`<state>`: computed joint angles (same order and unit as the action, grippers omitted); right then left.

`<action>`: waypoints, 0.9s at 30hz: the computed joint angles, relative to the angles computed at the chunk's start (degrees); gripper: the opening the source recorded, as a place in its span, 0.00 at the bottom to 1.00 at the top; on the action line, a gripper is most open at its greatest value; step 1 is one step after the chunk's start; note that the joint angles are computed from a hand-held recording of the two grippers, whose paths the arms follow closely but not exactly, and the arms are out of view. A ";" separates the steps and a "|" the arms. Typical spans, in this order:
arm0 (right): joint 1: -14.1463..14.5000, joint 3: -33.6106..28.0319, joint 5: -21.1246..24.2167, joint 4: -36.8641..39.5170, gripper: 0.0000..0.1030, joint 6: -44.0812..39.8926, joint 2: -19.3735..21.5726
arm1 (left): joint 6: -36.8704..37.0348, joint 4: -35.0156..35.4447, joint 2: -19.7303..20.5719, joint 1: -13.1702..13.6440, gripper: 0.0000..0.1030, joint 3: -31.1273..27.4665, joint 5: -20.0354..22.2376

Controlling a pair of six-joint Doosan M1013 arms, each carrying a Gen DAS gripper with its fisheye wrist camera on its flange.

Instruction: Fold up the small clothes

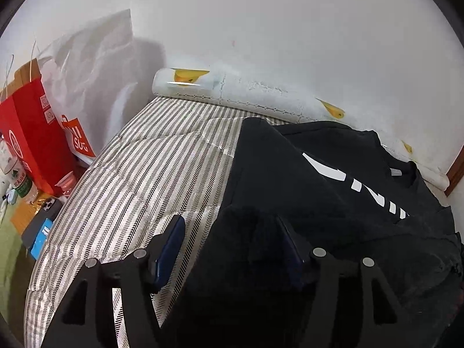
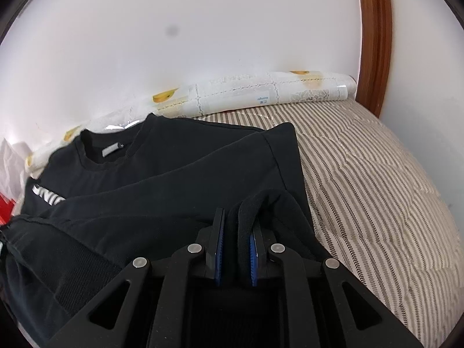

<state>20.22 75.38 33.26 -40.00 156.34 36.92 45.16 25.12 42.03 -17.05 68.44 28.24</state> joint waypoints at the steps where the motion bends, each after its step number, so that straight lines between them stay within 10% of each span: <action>1: -0.18 0.73 -1.34 -0.14 0.14 1.10 -0.39 | -0.52 0.61 -0.08 -0.08 0.59 0.14 -0.04; 12: 1.81 4.32 -1.90 -18.62 0.15 15.53 -2.55 | -7.91 7.46 -1.65 -0.38 0.57 3.26 -4.59; 16: 0.93 5.05 -4.91 -12.47 0.21 11.38 -3.44 | -12.24 10.01 -2.42 -0.08 0.60 4.87 -7.22; 27: 2.42 10.94 -8.31 -25.44 0.66 24.34 -7.27 | -20.21 17.05 -5.09 -0.22 0.76 9.54 -11.36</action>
<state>22.64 86.32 24.95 -65.44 180.68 29.65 24.95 42.17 36.95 -17.27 77.98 16.89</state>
